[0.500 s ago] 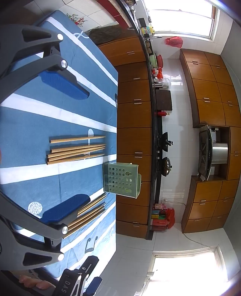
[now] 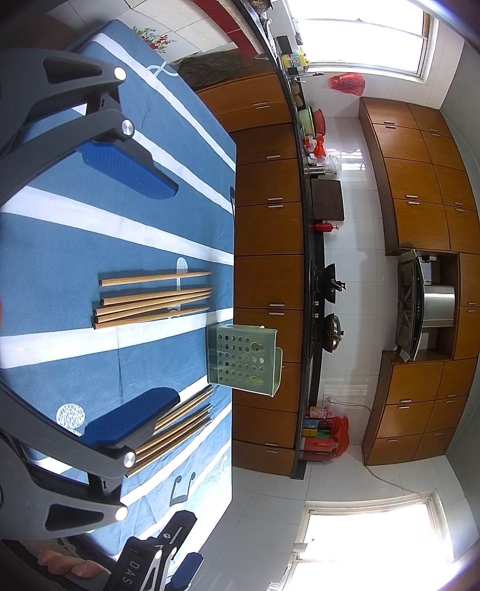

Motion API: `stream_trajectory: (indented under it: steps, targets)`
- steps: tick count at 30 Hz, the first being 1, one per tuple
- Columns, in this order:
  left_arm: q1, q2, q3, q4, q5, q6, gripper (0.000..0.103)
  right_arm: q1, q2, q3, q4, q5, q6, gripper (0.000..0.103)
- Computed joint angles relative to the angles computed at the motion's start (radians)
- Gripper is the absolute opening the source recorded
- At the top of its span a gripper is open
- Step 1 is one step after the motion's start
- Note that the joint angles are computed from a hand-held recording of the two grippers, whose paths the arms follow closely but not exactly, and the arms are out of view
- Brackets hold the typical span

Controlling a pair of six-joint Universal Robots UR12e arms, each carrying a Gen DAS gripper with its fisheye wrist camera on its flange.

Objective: Organize utensils
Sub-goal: 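Move both tools down toward the row of wooden chopsticks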

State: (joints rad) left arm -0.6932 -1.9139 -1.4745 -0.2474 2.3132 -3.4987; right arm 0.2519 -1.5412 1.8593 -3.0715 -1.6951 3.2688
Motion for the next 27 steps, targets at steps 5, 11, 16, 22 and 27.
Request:
stream_trajectory:
  steps: [5, 11, 16, 22, 27]
  targets:
    - [-0.004, -0.011, 0.008, -0.009, 0.002, -0.011, 0.099, -0.002, 0.0, 0.003, 0.008, 0.008, 0.007, 0.101]
    - [0.032, -0.012, 0.016, -0.134, -0.042, -0.089, 0.099, -0.039, 0.014, -0.041, 0.152, 0.058, 0.06, 0.101]
    - [0.097, 0.023, 0.02, -0.314, -0.144, -0.196, 0.099, -0.102, 0.051, -0.13, 0.386, 0.148, 0.171, 0.088]
    - [0.158, 0.046, 0.009, -0.389, -0.236, -0.26, 0.099, -0.126, 0.128, -0.227, 0.56, 0.22, 0.15, 0.043]
    - [0.19, 0.057, -0.004, -0.419, -0.308, -0.309, 0.098, -0.122, 0.175, -0.276, 0.644, 0.234, 0.108, 0.02]
